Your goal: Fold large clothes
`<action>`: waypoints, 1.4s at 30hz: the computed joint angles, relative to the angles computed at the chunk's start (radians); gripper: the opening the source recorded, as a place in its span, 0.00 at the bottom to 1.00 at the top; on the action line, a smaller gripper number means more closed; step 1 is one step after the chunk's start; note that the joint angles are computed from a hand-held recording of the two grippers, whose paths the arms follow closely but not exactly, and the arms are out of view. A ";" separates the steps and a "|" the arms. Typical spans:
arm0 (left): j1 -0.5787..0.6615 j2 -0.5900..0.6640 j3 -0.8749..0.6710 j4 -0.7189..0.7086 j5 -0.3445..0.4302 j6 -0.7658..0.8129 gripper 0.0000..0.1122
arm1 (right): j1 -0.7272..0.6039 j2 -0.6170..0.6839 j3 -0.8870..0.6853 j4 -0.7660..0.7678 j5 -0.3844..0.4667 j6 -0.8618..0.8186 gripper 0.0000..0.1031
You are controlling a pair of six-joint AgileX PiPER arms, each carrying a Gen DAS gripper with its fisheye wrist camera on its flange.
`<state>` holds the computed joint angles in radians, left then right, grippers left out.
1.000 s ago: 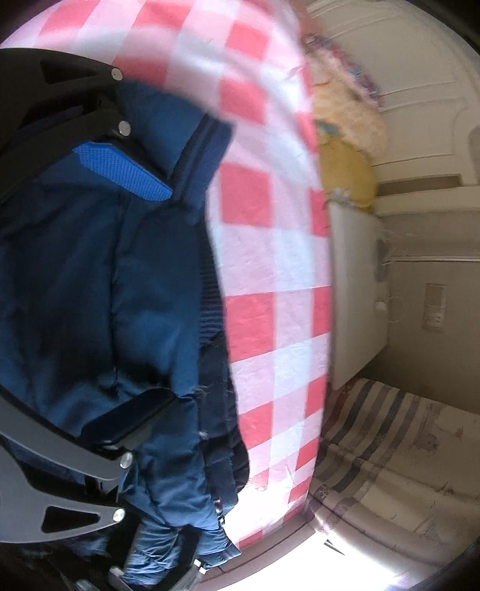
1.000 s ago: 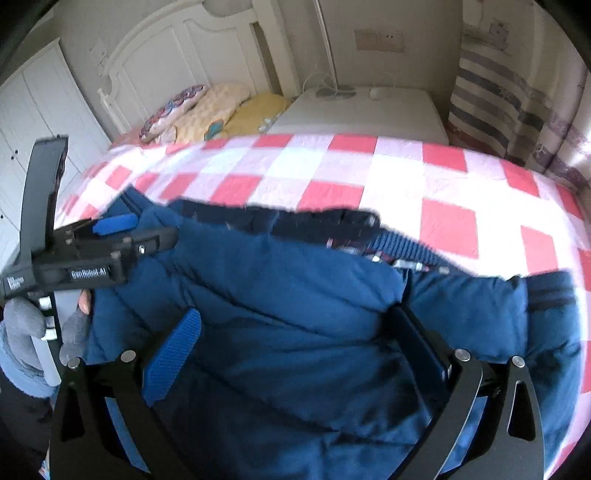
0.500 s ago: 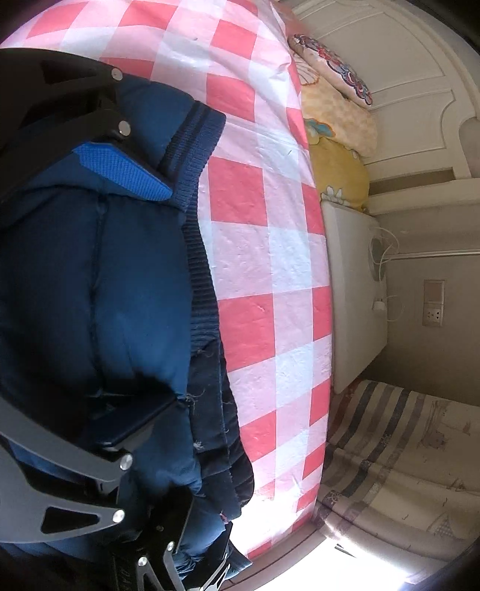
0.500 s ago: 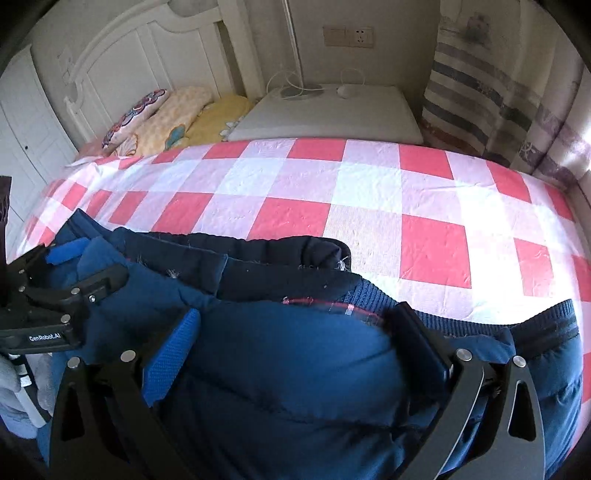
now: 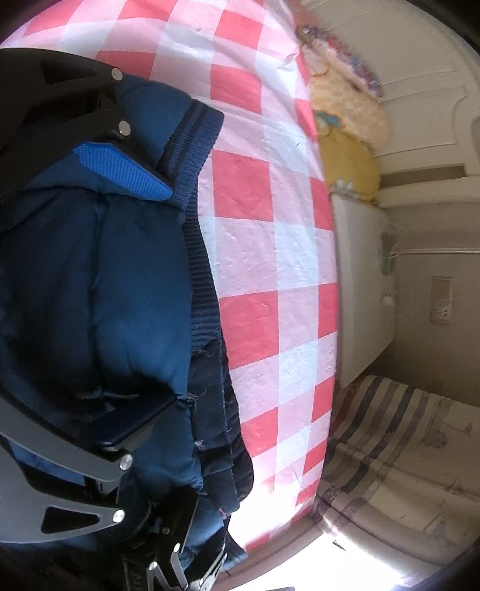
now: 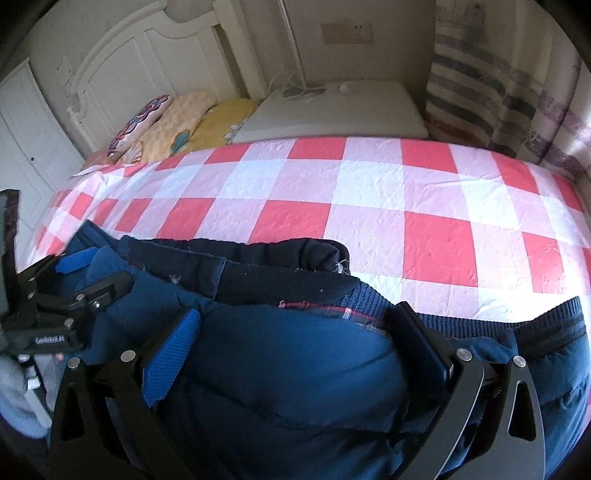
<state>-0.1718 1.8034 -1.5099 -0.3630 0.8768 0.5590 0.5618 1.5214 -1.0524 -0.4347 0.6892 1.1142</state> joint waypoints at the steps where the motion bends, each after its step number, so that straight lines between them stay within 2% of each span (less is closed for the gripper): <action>1: 0.007 -0.008 -0.016 0.025 0.016 -0.010 0.90 | 0.023 -0.017 -0.015 -0.041 0.071 0.035 0.95; 3: 0.026 -0.059 0.023 0.054 -0.056 0.008 0.90 | 0.095 -0.086 0.004 -0.189 0.193 0.160 0.95; 4: 0.042 -0.067 0.034 0.048 -0.080 0.032 0.90 | 0.105 -0.117 0.030 -0.218 0.207 0.186 0.95; 6: 0.086 -0.030 0.015 0.005 -0.057 0.061 0.90 | 0.093 -0.167 0.096 -0.236 0.245 0.225 0.95; 7: 0.109 0.005 -0.010 -0.030 -0.023 0.065 0.90 | 0.052 -0.183 0.148 -0.206 0.222 0.223 0.95; 8: 0.126 0.027 -0.026 -0.063 0.001 0.073 0.90 | 0.007 -0.204 0.194 -0.167 0.159 0.205 0.95; 10: 0.145 0.039 -0.030 -0.112 0.006 0.096 0.90 | -0.110 -0.282 0.314 -0.075 -0.040 0.182 0.95; 11: 0.145 0.039 -0.024 -0.120 -0.007 0.096 0.90 | -0.133 -0.299 0.348 -0.084 -0.099 0.196 0.95; 14: 0.147 0.044 -0.022 -0.130 -0.015 0.094 0.90 | -0.132 -0.278 0.347 -0.106 -0.112 0.211 0.96; 18: 0.174 0.060 -0.038 -0.182 0.017 0.122 0.90 | -0.197 -0.304 0.390 -0.052 -0.216 0.152 0.96; 20: 0.187 0.061 -0.035 -0.211 0.022 0.137 0.90 | -0.200 -0.319 0.412 -0.070 -0.244 0.180 0.96; 21: 0.190 0.055 -0.026 -0.216 0.011 0.134 0.90 | -0.204 -0.320 0.406 -0.060 -0.235 0.166 0.95; 22: 0.186 0.044 -0.013 -0.206 -0.005 0.123 0.90 | -0.188 -0.305 0.376 -0.057 -0.186 0.162 0.95; 24: 0.163 0.039 -0.021 -0.135 -0.013 0.067 0.90 | -0.123 -0.253 0.268 -0.056 0.004 0.147 0.95; 26: 0.121 -0.008 0.010 0.042 -0.081 -0.089 0.90 | 0.011 -0.235 0.187 -0.172 0.204 0.261 0.95; 27: 0.116 -0.067 0.075 0.100 -0.149 -0.136 0.90 | 0.108 -0.263 0.160 -0.222 0.265 0.328 0.95; 28: 0.108 -0.122 0.122 0.118 -0.177 -0.155 0.90 | 0.191 -0.287 0.149 -0.263 0.287 0.385 0.95; 29: 0.105 -0.169 0.155 0.096 -0.176 -0.135 0.90 | 0.291 -0.294 0.124 -0.299 0.320 0.428 0.95; 31: 0.114 -0.256 0.240 -0.036 -0.162 0.000 0.90 | 0.414 -0.239 0.058 -0.315 0.394 0.443 0.95; 33: 0.082 -0.324 0.328 -0.086 -0.157 0.070 0.90 | 0.479 -0.167 0.011 -0.294 0.405 0.411 0.95; 34: 0.053 -0.341 0.358 -0.066 -0.168 0.069 0.90 | 0.492 -0.132 -0.003 -0.281 0.400 0.391 0.95; 36: -0.062 -0.363 0.466 0.094 -0.301 0.007 0.90 | 0.487 -0.013 -0.014 -0.231 0.366 0.336 0.96; 37: -0.102 -0.353 0.493 0.180 -0.342 -0.070 0.90 | 0.478 0.015 -0.002 -0.242 0.328 0.358 0.96; 39: -0.124 -0.337 0.487 0.234 -0.354 -0.134 0.90 | 0.467 -0.005 0.027 -0.260 0.294 0.402 0.96; 42: -0.074 -0.312 0.463 0.098 -0.310 -0.025 0.90 | 0.456 -0.036 0.065 -0.262 0.246 0.425 0.96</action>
